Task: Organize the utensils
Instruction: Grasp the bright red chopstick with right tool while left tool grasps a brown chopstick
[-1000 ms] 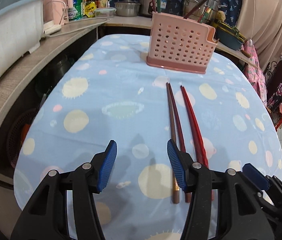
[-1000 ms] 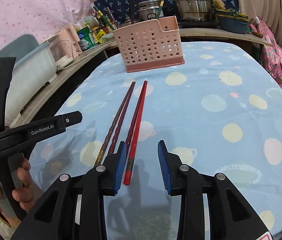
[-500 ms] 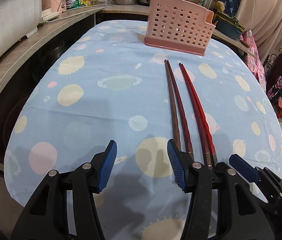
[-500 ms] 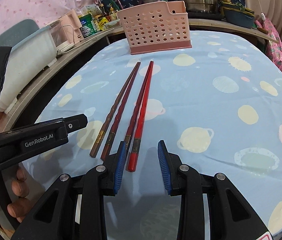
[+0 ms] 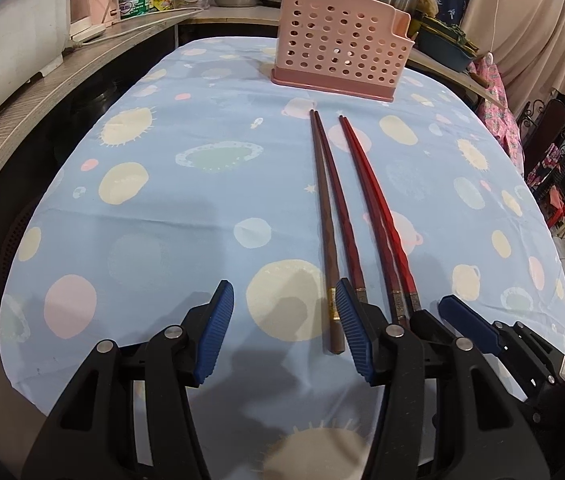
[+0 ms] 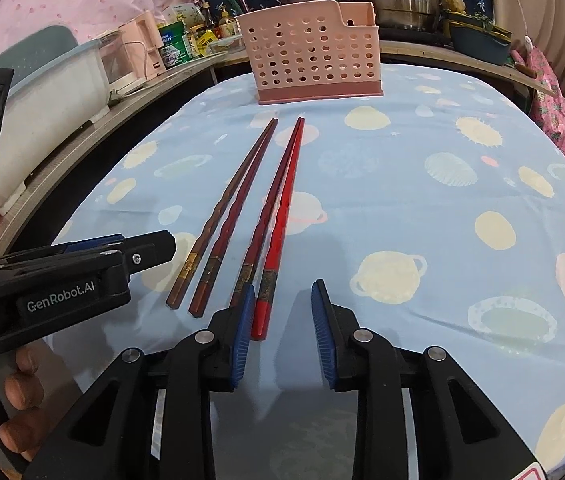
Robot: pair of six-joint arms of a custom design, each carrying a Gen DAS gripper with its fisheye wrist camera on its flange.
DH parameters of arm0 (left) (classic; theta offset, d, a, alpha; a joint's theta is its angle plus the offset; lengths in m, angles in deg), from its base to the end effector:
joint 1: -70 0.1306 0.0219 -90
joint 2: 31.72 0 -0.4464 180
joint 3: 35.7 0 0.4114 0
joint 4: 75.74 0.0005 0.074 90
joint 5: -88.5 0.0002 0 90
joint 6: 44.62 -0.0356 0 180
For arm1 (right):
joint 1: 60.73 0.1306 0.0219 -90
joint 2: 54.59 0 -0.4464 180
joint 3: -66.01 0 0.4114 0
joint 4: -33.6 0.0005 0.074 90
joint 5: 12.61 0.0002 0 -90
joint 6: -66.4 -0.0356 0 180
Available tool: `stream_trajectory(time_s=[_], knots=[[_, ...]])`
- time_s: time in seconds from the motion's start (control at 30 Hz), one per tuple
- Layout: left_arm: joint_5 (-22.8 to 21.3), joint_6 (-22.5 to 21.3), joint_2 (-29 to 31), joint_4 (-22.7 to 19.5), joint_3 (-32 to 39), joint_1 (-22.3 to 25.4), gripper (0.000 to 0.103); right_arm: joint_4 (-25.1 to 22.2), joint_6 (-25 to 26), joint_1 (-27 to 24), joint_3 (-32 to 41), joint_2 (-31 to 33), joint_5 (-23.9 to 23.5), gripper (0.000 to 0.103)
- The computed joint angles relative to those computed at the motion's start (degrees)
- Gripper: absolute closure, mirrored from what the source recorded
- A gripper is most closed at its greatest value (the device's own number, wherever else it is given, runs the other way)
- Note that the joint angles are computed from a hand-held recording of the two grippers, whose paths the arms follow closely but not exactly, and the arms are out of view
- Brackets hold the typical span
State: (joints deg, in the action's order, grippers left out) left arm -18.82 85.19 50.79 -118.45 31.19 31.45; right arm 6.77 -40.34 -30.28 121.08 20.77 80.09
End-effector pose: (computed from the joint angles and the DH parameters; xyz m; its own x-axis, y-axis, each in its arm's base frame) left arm 0.3320 -0.2516 0.3704 -0.8139 -0.1329 -0.5655 -0.0630 0.9879 -0.1415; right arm 0.3195 0.1853 0.3394 -0.7428 -0.1029 -0.6616 -0.2764 0.9471 0.1629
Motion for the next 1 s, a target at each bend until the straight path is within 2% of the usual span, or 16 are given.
stream_trajectory(time_s=[0.27,0.47,0.87,0.97,1.0], knots=[[0.4,-0.3,0.9,0.0,0.3,-0.8,0.052,-0.1,0.1,-1.5,-0.4,-0.2,0.0,0.097],[0.6,-0.2,1.5,-0.1,0.2,-0.9,0.052,0.1,0.1,-2.3,-0.8,-0.7,-0.2,0.097],[-2.0,-0.7,2.4,-0.4,0.5,-1.8,0.053,0.1,-0.9,-5.0,-2.0,-2.3,-0.7,0.097],[-2.6,-0.7,2.2,-0.6,0.4,-1.8,0.059,0.0,-1.0,-5.2,-2.2,-2.6,-0.6,0.097],[-2.7,-0.7,2.2,-0.8,0.4,-1.7,0.064,0.0,-1.1,-5.2,-2.3,-2.7,-0.6,0.097]])
